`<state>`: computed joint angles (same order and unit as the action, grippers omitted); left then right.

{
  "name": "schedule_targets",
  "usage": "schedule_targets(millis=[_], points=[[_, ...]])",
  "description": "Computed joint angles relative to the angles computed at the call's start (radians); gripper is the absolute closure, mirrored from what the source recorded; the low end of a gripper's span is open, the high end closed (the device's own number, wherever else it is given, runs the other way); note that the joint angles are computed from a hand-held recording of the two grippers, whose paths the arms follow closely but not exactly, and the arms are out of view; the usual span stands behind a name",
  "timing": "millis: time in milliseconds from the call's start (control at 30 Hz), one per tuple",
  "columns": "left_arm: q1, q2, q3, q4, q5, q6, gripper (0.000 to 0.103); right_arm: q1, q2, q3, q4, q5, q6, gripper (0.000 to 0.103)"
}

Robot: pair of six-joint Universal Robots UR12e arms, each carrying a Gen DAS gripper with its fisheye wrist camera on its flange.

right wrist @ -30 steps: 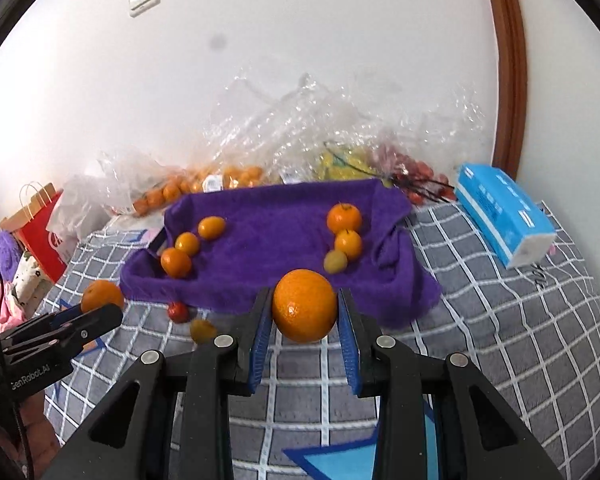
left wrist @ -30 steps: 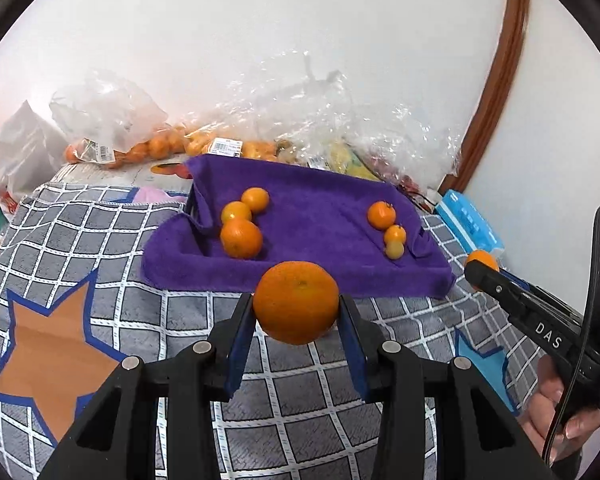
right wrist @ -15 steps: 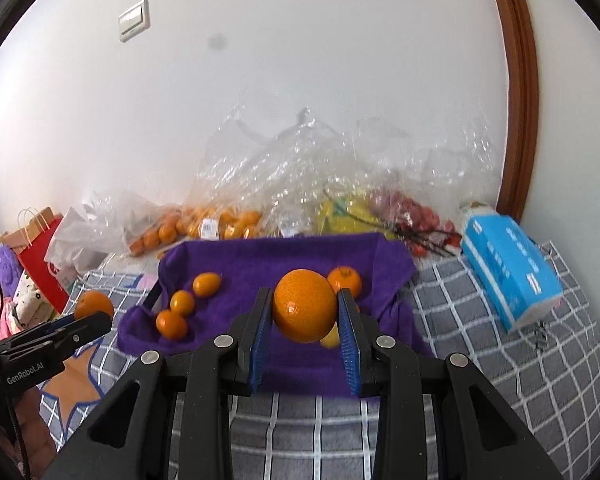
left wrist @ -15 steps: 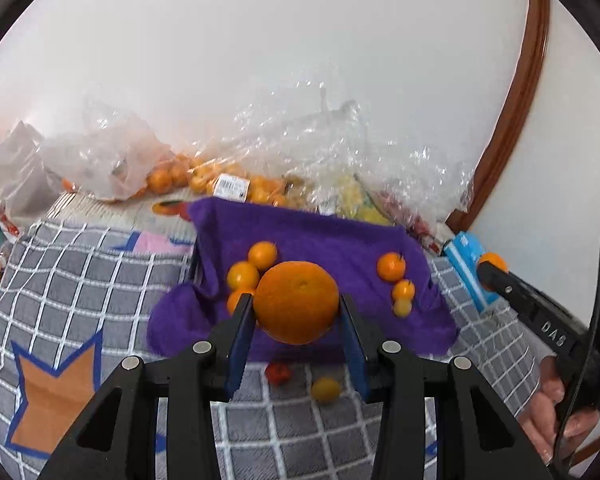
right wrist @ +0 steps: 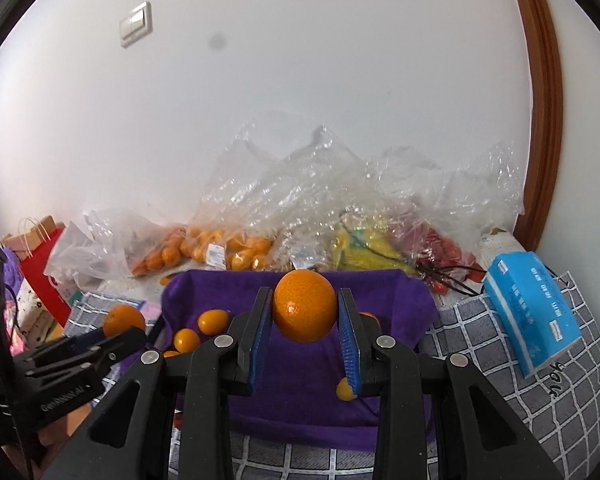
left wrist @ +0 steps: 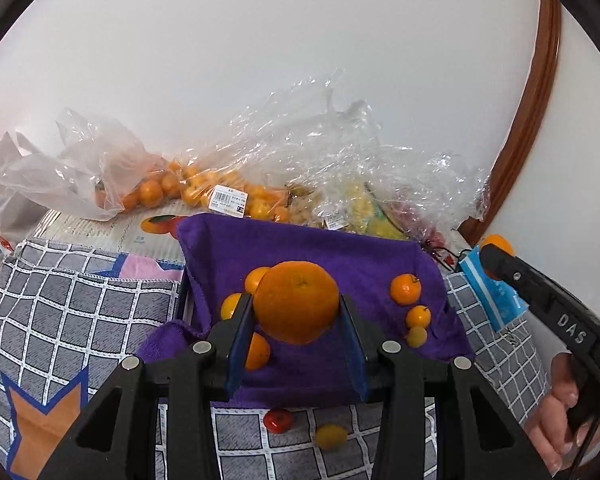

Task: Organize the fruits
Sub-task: 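Carry both held oranges over the purple towel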

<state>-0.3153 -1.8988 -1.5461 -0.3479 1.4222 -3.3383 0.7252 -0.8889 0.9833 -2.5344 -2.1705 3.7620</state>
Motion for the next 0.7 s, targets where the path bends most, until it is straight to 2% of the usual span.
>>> schedule_targets(millis=[500,700], points=[[-0.003,-0.044,0.060,-0.083,0.002,-0.008,0.063,-0.033,-0.003,0.040,0.041,0.091,0.066,0.071],[-0.002,-0.058,0.083,-0.113,0.004,-0.002,0.063,-0.038,0.004,0.039,0.052,0.117,0.066,0.071]])
